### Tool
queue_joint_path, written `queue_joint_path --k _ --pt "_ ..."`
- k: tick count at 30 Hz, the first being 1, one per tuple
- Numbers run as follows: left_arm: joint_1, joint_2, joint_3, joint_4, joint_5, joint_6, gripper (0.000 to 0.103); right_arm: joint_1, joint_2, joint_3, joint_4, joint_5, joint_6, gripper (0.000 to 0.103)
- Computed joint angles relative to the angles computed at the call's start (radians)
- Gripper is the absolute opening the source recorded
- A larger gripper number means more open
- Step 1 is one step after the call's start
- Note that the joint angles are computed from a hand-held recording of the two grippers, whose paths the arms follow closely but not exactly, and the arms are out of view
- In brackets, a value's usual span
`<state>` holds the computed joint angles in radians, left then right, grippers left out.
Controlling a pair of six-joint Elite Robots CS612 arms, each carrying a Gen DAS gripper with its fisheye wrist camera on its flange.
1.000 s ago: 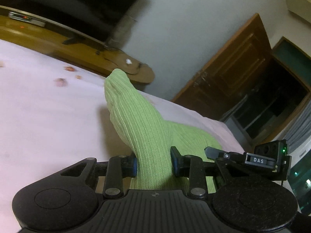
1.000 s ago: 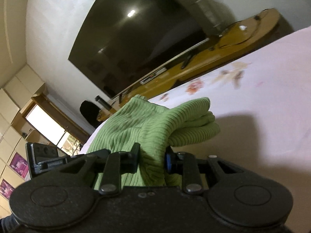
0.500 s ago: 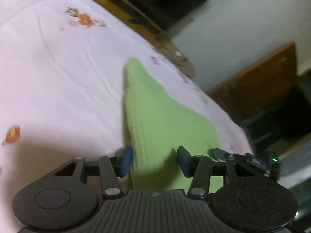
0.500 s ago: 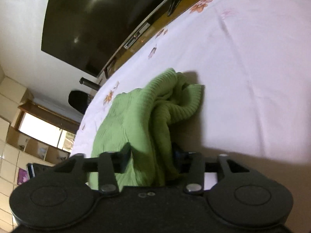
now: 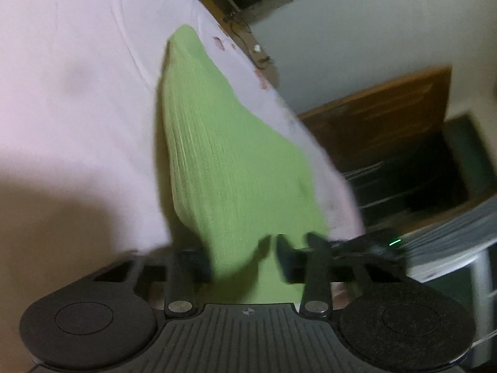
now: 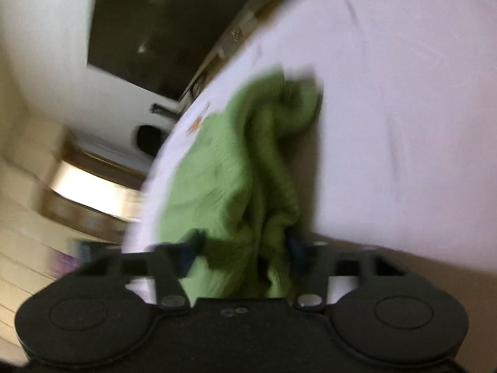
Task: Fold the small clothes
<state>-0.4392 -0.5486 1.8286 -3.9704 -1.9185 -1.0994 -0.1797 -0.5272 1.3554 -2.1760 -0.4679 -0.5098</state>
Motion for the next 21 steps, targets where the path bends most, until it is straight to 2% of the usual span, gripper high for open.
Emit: queue_joint_path --k 2,3,4,5,6,7,8,9,10,11,14,15,16,17,18,19,20,21 --pt "0.009 -0.023 0.016 0.024 -0.032 0.009 0.032 -0.002 -0.022 0.01 0.084 0.026 0.038 0.025" --pt "0.01 -0.045 0.034 0.074 -0.027 0.03 0.032 -0.004 -0.038 0.026 0.122 0.052 0.033 0.024" --pt "0.011 -0.075 0.059 0.16 -0.012 0.062 0.032 -0.006 -0.06 0.049 0.118 0.037 0.044 0.024" --pt "0.008 -0.106 0.083 0.252 0.021 0.104 0.033 -0.005 -0.075 0.067 0.073 -0.02 0.079 0.025" --pt "-0.001 -0.129 0.111 0.303 0.081 0.145 0.033 -0.001 -0.087 0.082 0.017 -0.108 0.119 0.031" --pt "0.001 -0.143 0.129 0.311 0.098 0.16 0.033 0.007 -0.093 0.1 -0.065 -0.209 0.151 0.033" --pt "-0.002 -0.152 0.15 0.278 0.143 0.157 0.037 0.007 -0.093 0.108 -0.123 -0.267 0.144 0.025" --pt "-0.018 -0.175 0.169 0.286 0.229 0.189 0.05 0.007 -0.098 0.132 -0.186 -0.284 0.166 0.033" --pt "-0.04 -0.197 0.179 0.298 0.327 0.25 0.055 0.0 -0.102 0.158 -0.291 -0.259 0.223 0.037" --pt "-0.054 -0.203 0.176 0.286 0.383 0.298 0.062 -0.002 -0.107 0.175 -0.396 -0.251 0.247 0.039" --pt "-0.083 -0.2 0.135 0.297 0.46 0.376 0.064 0.016 -0.098 0.193 -0.71 -0.249 0.328 0.038" --pt "-0.096 -0.2 0.119 0.352 0.493 0.397 0.064 0.026 -0.093 0.192 -0.775 -0.254 0.328 0.038" --pt "-0.107 -0.199 0.091 0.449 0.533 0.42 0.064 0.04 -0.085 0.186 -0.824 -0.265 0.3 0.038" --pt "-0.116 -0.191 0.076 0.503 0.56 0.428 0.073 0.059 -0.084 0.183 -0.833 -0.318 0.256 0.035" --pt "-0.123 -0.187 0.068 0.516 0.579 0.418 0.08 0.083 -0.082 0.173 -0.801 -0.413 0.214 0.037" --pt "-0.131 -0.193 0.068 0.535 0.605 0.408 0.08 0.098 -0.077 0.166 -0.759 -0.497 0.189 0.039" --pt "-0.142 -0.209 0.076 0.557 0.638 0.407 0.08 0.106 -0.072 0.161 -0.759 -0.539 0.205 0.04" --pt "-0.155 -0.223 0.094 0.557 0.666 0.415 0.081 0.105 -0.078 0.17 -0.775 -0.54 0.233 0.041"
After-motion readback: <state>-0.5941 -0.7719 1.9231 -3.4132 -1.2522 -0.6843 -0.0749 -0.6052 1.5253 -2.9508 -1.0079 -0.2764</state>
